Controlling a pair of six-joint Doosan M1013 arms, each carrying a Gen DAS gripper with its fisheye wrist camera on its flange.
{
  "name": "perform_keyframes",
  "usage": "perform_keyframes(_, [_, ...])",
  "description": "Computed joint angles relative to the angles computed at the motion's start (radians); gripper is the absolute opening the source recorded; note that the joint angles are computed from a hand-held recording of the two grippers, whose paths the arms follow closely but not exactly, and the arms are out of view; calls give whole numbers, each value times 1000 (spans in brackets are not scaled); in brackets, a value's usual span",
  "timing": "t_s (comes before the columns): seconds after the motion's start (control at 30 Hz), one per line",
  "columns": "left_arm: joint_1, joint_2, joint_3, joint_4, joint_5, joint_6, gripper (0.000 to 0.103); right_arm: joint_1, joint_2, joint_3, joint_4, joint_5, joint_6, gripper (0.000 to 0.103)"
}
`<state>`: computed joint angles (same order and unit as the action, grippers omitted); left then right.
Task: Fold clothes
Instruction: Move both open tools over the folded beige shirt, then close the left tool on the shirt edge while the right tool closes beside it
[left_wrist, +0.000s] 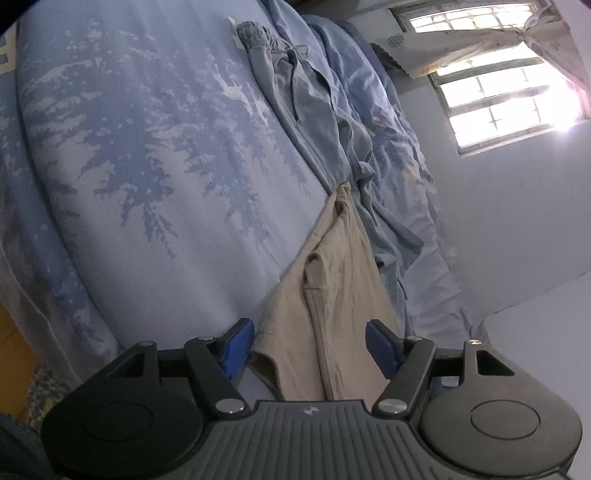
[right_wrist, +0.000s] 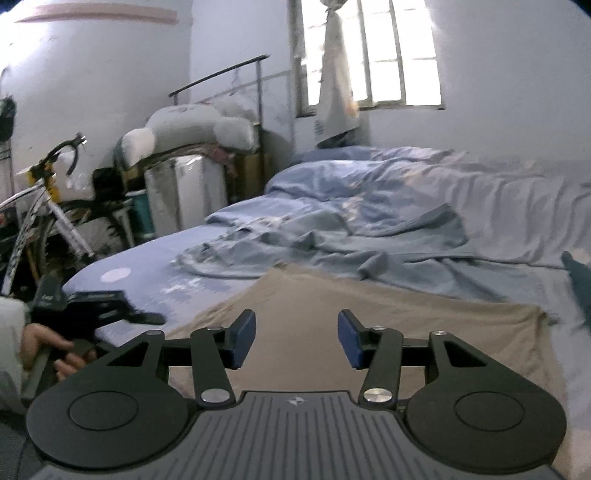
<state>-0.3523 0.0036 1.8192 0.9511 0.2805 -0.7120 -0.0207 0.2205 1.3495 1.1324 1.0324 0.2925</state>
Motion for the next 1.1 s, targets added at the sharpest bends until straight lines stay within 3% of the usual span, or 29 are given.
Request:
perform_keyframes(0.13, [-4,-1,-6,-71,23,76,55,19,-8,9,-13,13,-14,51])
perform_keyframes(0.7, [1,4,-14,-185,9,183,54,39,-12,26,-39,54,-24,51])
perform_keyframes(0.77, [0,4,-22,-238,32,239,41,39,-13,27,-38,52,-22,51])
perform_keyframes(0.83, [-1,5,-32,-292,69,290,19,40,-13,28,-35,50,-21,51])
perform_keyframes(0.9, [-4,3,-35,-281,88,278,10,43,-15,33,-38,40,-21,52])
perform_keyframes(0.93, [-8,1,-34,-244,90,242,6,45,-17,37,-42,31,-23,53])
perform_keyframes(1.0, [-14,-4,-32,-174,95,172,4,58,-30,58,-51,-27,-33,69])
perform_keyframes(1.1, [-24,-10,-30,-82,82,88,3,81,-43,85,-59,-89,-67,74])
